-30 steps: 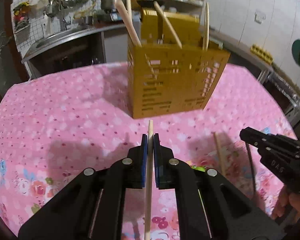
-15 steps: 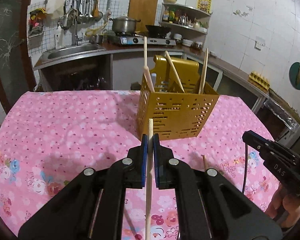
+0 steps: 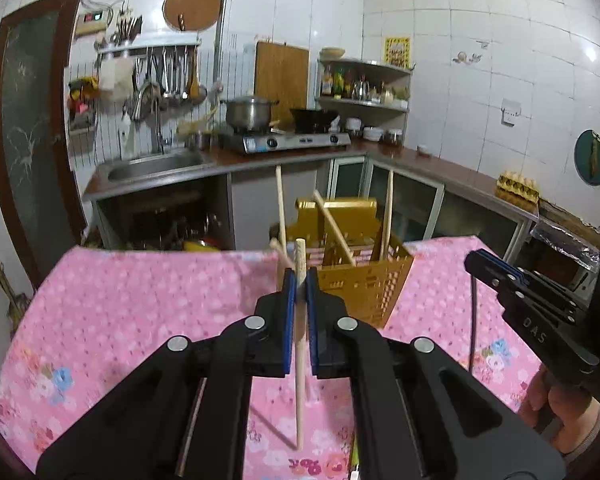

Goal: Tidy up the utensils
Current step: 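Lift both chopsticks and lower them into the yellow holder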

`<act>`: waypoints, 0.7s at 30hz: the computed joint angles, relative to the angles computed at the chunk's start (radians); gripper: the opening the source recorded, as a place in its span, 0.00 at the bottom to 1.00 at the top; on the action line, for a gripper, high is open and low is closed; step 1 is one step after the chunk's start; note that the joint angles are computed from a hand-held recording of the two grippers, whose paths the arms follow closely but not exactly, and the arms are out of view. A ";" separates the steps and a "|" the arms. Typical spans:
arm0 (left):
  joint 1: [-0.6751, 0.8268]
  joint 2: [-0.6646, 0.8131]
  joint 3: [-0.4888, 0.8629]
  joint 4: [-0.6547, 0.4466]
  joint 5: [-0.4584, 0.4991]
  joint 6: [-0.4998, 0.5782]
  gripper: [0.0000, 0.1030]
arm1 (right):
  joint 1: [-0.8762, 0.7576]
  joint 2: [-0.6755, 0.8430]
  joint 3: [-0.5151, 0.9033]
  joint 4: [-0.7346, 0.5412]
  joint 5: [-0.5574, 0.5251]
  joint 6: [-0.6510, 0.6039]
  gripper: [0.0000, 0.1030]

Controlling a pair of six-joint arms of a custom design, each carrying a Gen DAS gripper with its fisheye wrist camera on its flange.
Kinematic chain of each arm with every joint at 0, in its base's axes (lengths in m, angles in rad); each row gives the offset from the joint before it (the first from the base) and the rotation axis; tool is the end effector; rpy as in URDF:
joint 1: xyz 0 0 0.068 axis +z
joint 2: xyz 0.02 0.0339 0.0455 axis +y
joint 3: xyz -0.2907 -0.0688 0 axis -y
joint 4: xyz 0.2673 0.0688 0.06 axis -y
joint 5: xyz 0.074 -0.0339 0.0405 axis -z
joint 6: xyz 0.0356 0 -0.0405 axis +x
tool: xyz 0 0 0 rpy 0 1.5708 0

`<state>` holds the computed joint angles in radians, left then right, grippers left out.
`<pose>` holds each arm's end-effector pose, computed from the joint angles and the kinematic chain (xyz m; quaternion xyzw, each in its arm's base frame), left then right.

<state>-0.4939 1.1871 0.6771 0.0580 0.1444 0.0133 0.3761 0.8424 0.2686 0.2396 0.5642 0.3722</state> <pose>0.2371 -0.1335 0.2572 0.2492 0.8087 -0.1854 0.4995 0.1762 0.0491 0.2016 0.1598 0.7830 -0.0077 0.6011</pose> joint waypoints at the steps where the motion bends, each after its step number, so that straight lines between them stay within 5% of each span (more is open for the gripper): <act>1: -0.006 -0.011 0.008 0.000 -0.009 -0.001 0.04 | -0.012 0.003 0.001 0.028 -0.004 -0.019 0.09; 15: -0.079 0.030 0.260 -0.023 -0.071 -0.018 0.04 | -0.242 0.236 0.156 0.385 -0.197 -0.146 0.09; 21: -0.118 0.118 0.315 0.124 -0.136 -0.014 0.04 | -0.293 0.393 0.232 0.572 -0.241 -0.224 0.09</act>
<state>-0.6116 1.3051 0.9921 0.1815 0.0084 -0.0003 0.0834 1.2352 0.5010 0.8117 0.3231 0.1479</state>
